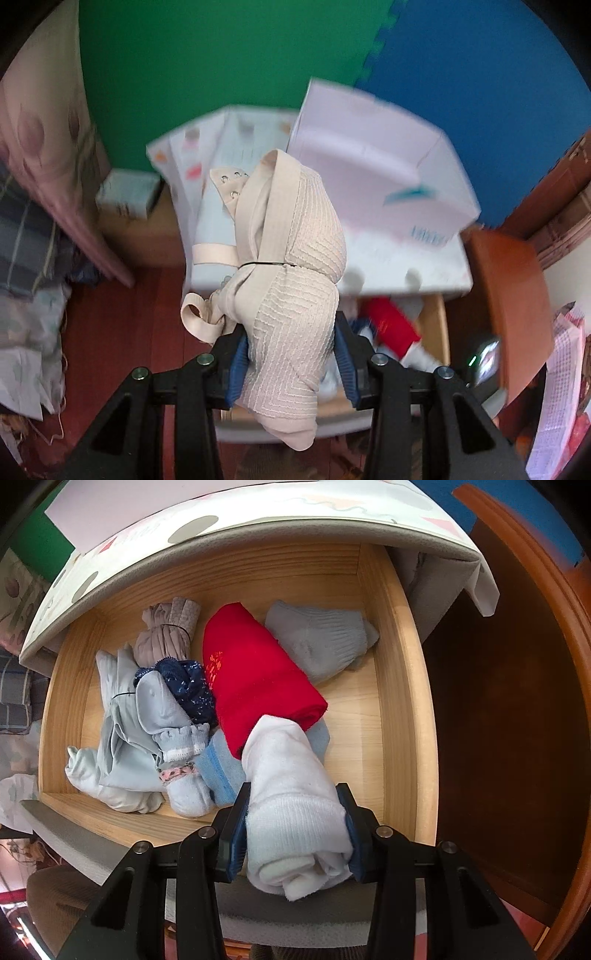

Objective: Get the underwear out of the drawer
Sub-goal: 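Lift the beige bra with the left tool and drop it into the white box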

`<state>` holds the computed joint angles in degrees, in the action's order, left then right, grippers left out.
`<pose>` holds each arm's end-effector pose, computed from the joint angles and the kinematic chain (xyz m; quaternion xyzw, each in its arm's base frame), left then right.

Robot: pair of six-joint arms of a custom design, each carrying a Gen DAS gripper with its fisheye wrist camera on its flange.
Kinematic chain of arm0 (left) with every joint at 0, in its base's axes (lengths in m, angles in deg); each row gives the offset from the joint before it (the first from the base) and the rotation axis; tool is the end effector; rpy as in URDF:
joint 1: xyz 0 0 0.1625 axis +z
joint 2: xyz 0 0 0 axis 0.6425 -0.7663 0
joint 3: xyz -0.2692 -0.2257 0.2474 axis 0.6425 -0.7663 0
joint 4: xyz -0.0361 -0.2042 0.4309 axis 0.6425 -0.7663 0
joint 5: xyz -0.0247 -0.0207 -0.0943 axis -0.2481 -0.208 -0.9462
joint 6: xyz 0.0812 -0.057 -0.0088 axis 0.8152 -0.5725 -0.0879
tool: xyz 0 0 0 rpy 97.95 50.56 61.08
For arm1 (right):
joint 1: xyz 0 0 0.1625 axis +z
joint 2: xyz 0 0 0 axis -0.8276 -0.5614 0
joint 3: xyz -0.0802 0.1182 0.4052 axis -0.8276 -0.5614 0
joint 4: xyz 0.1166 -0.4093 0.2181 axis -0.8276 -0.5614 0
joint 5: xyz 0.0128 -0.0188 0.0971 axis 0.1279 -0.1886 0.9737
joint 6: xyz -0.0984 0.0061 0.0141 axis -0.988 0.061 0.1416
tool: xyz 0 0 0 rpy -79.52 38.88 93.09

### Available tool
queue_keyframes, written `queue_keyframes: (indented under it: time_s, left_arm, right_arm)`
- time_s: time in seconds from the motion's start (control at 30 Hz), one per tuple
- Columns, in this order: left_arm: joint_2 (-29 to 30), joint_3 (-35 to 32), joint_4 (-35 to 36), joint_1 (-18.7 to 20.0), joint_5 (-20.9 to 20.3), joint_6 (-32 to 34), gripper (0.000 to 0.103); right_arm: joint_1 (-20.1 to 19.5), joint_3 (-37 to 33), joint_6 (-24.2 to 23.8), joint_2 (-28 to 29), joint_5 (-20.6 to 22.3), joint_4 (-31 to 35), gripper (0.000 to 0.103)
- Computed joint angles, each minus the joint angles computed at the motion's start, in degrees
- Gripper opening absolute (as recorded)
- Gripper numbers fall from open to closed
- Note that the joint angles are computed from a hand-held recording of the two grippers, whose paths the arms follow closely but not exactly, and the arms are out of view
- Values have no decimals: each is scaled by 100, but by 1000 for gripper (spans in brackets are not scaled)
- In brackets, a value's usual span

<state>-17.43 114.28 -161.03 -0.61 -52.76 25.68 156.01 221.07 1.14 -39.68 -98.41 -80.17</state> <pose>-0.4781 -0.6118 0.1906 0.3755 0.9060 -0.0375 0.1917 0.1217 -0.3358 0.2731 -0.3256 -0.8578 0.2153 0.3344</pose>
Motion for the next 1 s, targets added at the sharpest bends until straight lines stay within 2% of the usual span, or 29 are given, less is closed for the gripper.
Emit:
queue_keyframes:
  time_s: [0.2, 0.43, 0.57, 0.7, 0.9, 0.93, 1.0]
  left_arm:
    - [653, -1030, -288, -107, -94, 401, 42]
    - [1870, -2628, -187, -128, -83, 856, 42]
    - [2686, -3647, 96, -55, -9, 864, 42]
    - [3755, -5176, 675, 58, -46, 776, 42]
    - [4941, -6818, 1300, 100, 239, 937, 42]
    - [5086, -7003, 1434, 107, 308, 929, 42]
    - [4981, -6652, 1199, 83, 478, 1123, 42]
  right_arm:
    - [37, -21, 65, 99, -16, -12, 40]
    - [101, -69, 136, 242, -70, 54, 40]
    - [150, -104, 153, 344, -98, 32, 40]
    - [119, -94, 93, 375, -56, -89, 40]
    - [21, -5, -65, 296, 60, -343, 40]
    - [-1, 4, -94, 294, 90, -394, 40]
    - [-11, 0, -109, 299, 88, -414, 40]
